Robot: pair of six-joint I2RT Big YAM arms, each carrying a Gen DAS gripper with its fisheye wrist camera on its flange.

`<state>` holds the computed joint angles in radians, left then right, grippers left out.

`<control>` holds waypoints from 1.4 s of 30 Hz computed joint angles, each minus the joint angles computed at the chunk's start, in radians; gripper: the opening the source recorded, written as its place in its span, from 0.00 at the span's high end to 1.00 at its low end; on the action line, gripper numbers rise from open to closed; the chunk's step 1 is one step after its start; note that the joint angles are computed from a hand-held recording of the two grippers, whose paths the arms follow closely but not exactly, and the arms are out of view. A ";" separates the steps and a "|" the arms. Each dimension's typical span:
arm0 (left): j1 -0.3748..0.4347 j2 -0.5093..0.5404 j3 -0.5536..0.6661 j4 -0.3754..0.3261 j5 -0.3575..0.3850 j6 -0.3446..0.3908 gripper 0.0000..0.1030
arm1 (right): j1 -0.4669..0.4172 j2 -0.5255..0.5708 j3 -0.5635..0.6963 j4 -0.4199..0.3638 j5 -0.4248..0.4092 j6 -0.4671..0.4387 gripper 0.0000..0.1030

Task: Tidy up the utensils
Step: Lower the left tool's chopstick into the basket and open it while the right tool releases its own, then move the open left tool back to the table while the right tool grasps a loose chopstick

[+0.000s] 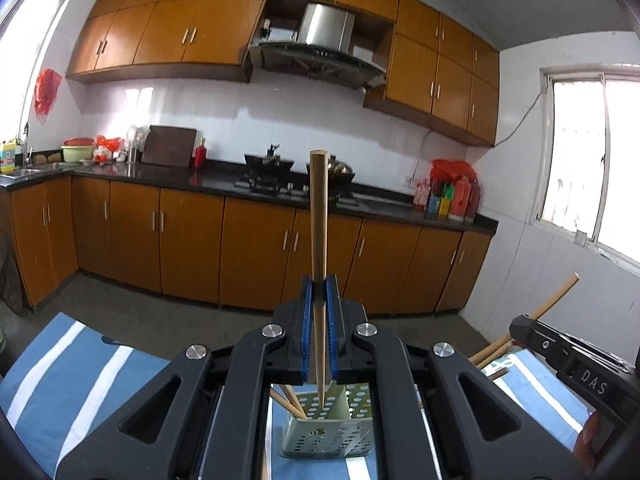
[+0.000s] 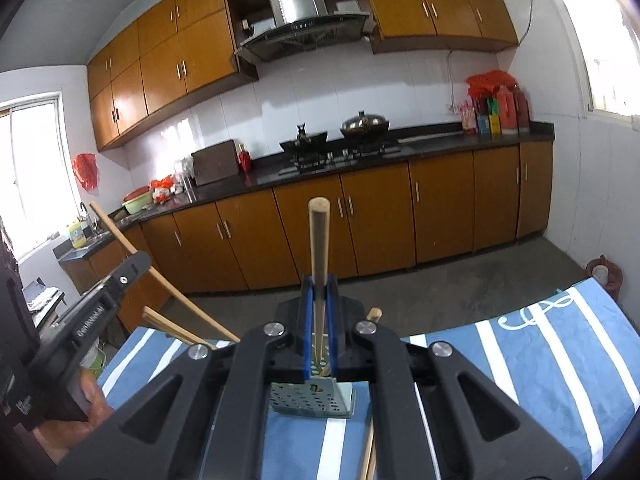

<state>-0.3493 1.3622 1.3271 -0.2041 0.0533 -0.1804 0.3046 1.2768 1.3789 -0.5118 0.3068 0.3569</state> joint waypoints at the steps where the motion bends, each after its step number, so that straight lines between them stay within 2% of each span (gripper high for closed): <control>1: -0.002 0.008 0.001 -0.006 0.000 0.005 0.93 | -0.002 0.010 0.003 -0.001 -0.005 -0.004 0.93; 8: 0.005 0.036 0.013 -0.036 0.024 0.016 0.93 | -0.005 0.058 0.021 -0.013 -0.026 -0.006 0.93; 15: 0.008 0.047 0.024 -0.055 0.035 0.013 0.93 | 0.006 0.070 0.020 -0.013 -0.004 -0.007 0.93; 18: 0.011 0.047 0.028 -0.071 0.042 0.009 0.93 | 0.011 0.061 0.016 -0.010 0.013 -0.009 0.87; 20: 0.014 0.043 0.031 -0.081 0.048 0.007 0.93 | 0.014 0.048 0.007 -0.002 0.021 -0.006 0.78; 23: 0.019 0.034 0.035 -0.092 0.047 0.007 0.92 | 0.019 0.024 -0.007 0.007 0.039 -0.011 0.74; 26: 0.024 0.016 0.031 -0.098 0.043 0.006 0.91 | 0.025 -0.005 -0.025 0.014 0.060 -0.020 0.72; 28: 0.030 -0.001 0.022 -0.100 0.041 0.002 0.84 | 0.032 -0.034 -0.045 0.018 0.079 -0.024 0.72; 30: 0.037 -0.029 0.000 -0.089 0.033 -0.006 0.69 | 0.039 -0.064 -0.069 0.021 0.098 -0.025 0.70; 38: 0.090 -0.152 -0.108 -0.103 0.060 0.010 0.68 | 0.059 -0.200 -0.215 -0.018 0.170 0.017 0.69; 42: 0.127 -0.210 -0.212 -0.149 0.074 0.069 0.68 | 0.045 -0.217 -0.299 -0.081 0.130 0.082 0.69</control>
